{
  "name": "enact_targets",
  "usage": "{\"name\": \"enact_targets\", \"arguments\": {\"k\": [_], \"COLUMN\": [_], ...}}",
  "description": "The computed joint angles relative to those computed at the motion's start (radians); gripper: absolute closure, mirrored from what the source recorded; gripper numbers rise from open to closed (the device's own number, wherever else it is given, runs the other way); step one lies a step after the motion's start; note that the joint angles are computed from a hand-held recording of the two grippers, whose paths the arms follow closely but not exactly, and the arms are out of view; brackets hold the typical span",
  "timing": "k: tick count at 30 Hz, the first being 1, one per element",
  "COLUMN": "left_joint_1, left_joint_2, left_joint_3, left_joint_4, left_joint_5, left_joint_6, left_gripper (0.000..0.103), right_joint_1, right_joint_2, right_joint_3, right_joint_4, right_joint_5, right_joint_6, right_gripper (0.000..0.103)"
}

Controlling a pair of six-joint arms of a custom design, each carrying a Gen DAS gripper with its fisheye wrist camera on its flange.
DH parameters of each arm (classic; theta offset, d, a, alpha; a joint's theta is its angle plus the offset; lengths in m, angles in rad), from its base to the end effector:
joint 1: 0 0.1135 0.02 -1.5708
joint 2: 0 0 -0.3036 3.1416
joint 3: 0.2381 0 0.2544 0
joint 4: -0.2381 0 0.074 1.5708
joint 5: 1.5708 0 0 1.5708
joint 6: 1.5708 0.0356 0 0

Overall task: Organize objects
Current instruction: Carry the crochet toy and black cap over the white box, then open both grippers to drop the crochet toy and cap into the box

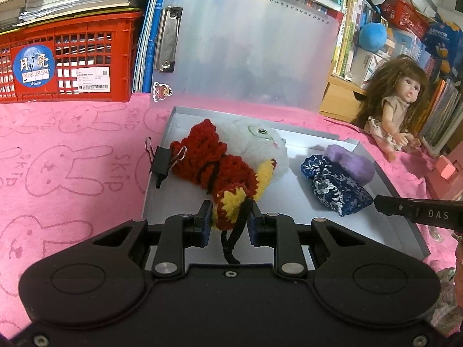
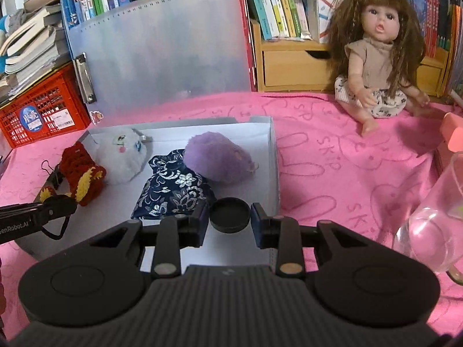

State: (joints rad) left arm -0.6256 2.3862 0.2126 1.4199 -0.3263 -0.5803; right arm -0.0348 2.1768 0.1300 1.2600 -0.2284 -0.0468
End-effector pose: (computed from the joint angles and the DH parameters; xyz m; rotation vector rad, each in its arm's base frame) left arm 0.1922 -0.1248 0.0103 -0.1109 2.2860 -0.2509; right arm 0.2099 0.0008 0.0389 -0.1250 2.3399 0.2288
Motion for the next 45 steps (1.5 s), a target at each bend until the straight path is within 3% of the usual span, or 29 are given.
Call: {"name": "enact_targets", "arguments": {"k": [11, 27, 32, 33, 37, 40, 45], "left_joint_1": [0.022, 0.001, 0.001, 0.0, -0.009, -0.022, -0.039], "left_joint_2": [0.003, 0.015, 0.009, 0.008, 0.004, -0.016, -0.043], "left_joint_3": [0.065, 0.075, 0.076, 0.076, 0.07, 0.061, 0.031], "left_joint_4": [-0.072, -0.074, -0.085, -0.088, -0.088, -0.102, -0.086], "left_joint_5": [-0.005, -0.033, -0.035, -0.035, -0.044, -0.057, -0.076], "left_joint_6": [0.009, 0.013, 0.005, 0.004, 0.006, -0.005, -0.011], "left_gripper": [0.08, 0.079, 0.077, 0.077, 0.076, 0.064, 0.061], "right_joint_1": [0.03, 0.063, 0.062, 0.062, 0.064, 0.061, 0.034], "right_joint_2": [0.003, 0.037, 0.042, 0.045, 0.046, 0.041, 0.015], "right_joint_3": [0.084, 0.097, 0.092, 0.088, 0.072, 0.056, 0.02], "right_joint_4": [-0.108, -0.098, -0.082, -0.072, -0.046, -0.02, 0.014], "right_joint_5": [0.044, 0.067, 0.067, 0.068, 0.071, 0.076, 0.049], "right_joint_6": [0.032, 0.057, 0.058, 0.057, 0.056, 0.053, 0.046], "right_gripper": [0.067, 0.067, 0.061, 0.053, 0.048, 0.045, 0.04]}}
